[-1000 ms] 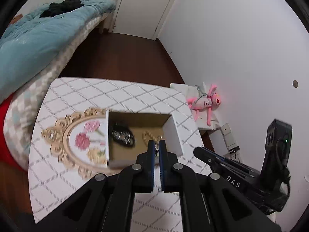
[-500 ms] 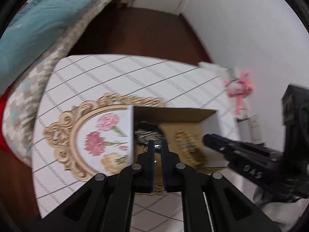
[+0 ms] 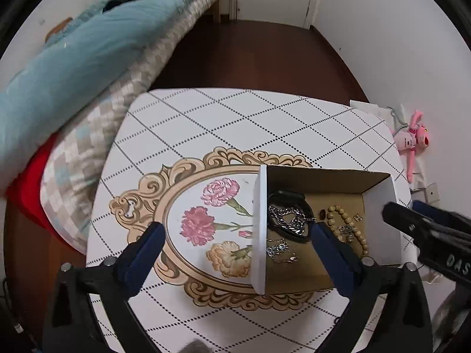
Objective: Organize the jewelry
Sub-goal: 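Lower the ring and thin bracelet into the box and open both tools, then lift both open tools up out of the box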
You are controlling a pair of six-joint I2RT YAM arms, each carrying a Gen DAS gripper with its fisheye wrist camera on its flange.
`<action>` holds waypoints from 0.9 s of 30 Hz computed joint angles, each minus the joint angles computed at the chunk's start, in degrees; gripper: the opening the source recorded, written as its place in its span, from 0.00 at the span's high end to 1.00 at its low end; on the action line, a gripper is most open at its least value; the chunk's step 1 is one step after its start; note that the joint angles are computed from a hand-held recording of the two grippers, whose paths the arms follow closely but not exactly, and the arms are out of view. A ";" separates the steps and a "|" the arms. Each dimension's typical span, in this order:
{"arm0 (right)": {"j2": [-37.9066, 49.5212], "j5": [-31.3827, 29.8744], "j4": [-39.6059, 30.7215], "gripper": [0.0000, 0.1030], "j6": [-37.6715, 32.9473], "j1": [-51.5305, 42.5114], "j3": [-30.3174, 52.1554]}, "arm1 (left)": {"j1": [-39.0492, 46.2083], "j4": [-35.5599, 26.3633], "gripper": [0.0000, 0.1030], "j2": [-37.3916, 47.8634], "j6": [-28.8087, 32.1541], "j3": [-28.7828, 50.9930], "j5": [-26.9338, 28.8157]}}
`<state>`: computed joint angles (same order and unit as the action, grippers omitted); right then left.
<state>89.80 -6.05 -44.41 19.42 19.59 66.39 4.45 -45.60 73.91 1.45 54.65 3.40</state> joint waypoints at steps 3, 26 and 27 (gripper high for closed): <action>-2.32 8.58 -1.66 0.06 -0.49 2.20 -1.23 | -1.01 1.03 0.00 -0.93 0.17 -1.56 -2.32; -23.20 17.34 -11.12 0.01 7.42 9.48 -7.77 | -5.33 -10.13 0.00 -20.65 -2.16 -2.10 -8.06; -23.82 17.40 -11.51 0.01 8.04 9.91 -8.10 | -5.09 -10.33 0.00 -21.26 -2.25 -3.09 -7.71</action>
<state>65.98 11.35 -55.93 27.46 29.49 58.29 -0.64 -55.92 52.65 -0.81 51.55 -4.30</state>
